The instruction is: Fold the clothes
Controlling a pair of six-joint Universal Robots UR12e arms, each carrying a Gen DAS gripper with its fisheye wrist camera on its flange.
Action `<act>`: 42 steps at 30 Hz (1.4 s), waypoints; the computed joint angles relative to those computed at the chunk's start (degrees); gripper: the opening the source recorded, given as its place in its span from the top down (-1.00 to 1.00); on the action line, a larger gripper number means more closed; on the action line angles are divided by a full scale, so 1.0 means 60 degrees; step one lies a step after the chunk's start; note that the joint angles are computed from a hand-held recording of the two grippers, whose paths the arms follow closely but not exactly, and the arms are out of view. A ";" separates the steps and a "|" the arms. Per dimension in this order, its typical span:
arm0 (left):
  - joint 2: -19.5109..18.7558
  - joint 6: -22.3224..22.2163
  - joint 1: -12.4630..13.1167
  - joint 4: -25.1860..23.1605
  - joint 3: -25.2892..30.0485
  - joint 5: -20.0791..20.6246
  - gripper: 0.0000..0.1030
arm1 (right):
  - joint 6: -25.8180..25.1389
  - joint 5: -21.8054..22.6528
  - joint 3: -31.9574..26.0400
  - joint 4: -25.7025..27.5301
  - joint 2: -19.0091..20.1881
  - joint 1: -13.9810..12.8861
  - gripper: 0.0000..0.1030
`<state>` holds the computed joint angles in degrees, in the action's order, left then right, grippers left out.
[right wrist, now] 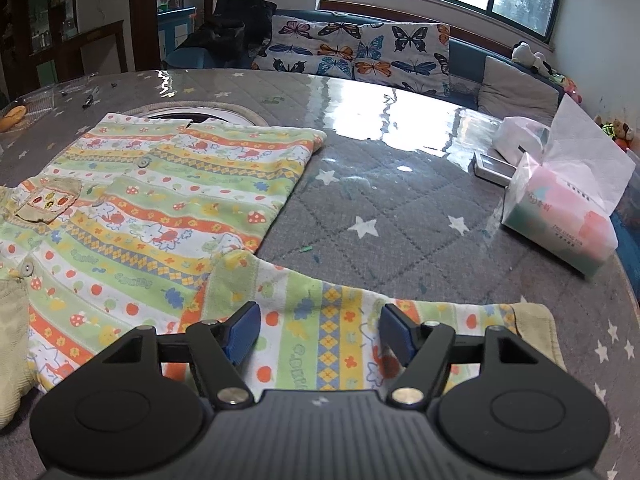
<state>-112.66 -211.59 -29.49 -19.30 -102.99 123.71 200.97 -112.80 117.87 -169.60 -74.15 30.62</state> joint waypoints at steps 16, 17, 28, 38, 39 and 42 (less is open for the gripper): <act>-0.0244 0.1606 -0.0443 0.1253 0.0160 -0.1121 -0.09 | -0.1086 0.1210 -0.0303 -0.0733 0.0090 0.0328 -0.33; -0.0177 0.1646 -0.0467 0.1522 0.0079 -0.1576 -0.09 | -0.1202 0.1321 -0.0340 -0.0704 0.0127 0.0360 -0.33; -0.0196 0.2811 -0.0707 0.1792 -0.0312 -0.2487 -0.12 | -0.2053 0.1890 -0.0346 -0.0044 0.0131 0.0635 -0.33; -0.0012 0.2925 -0.0755 0.1679 -0.0475 -0.2144 -0.12 | -0.1694 0.2125 0.0003 -0.0294 -0.0116 0.0644 -0.31; -0.0009 0.2935 -0.0773 0.1624 -0.0442 -0.2108 -0.10 | -0.1638 0.2108 0.0072 -0.0353 -0.0179 0.0629 -0.31; -0.0007 0.3007 -0.0854 0.1473 -0.0275 -0.2031 -0.10 | -0.1294 0.2026 0.0358 -0.0495 -0.0426 0.0516 -0.31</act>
<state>-112.70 -193.55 -34.62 -10.47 -104.64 111.53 193.20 -100.65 120.02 -172.57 -76.71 33.72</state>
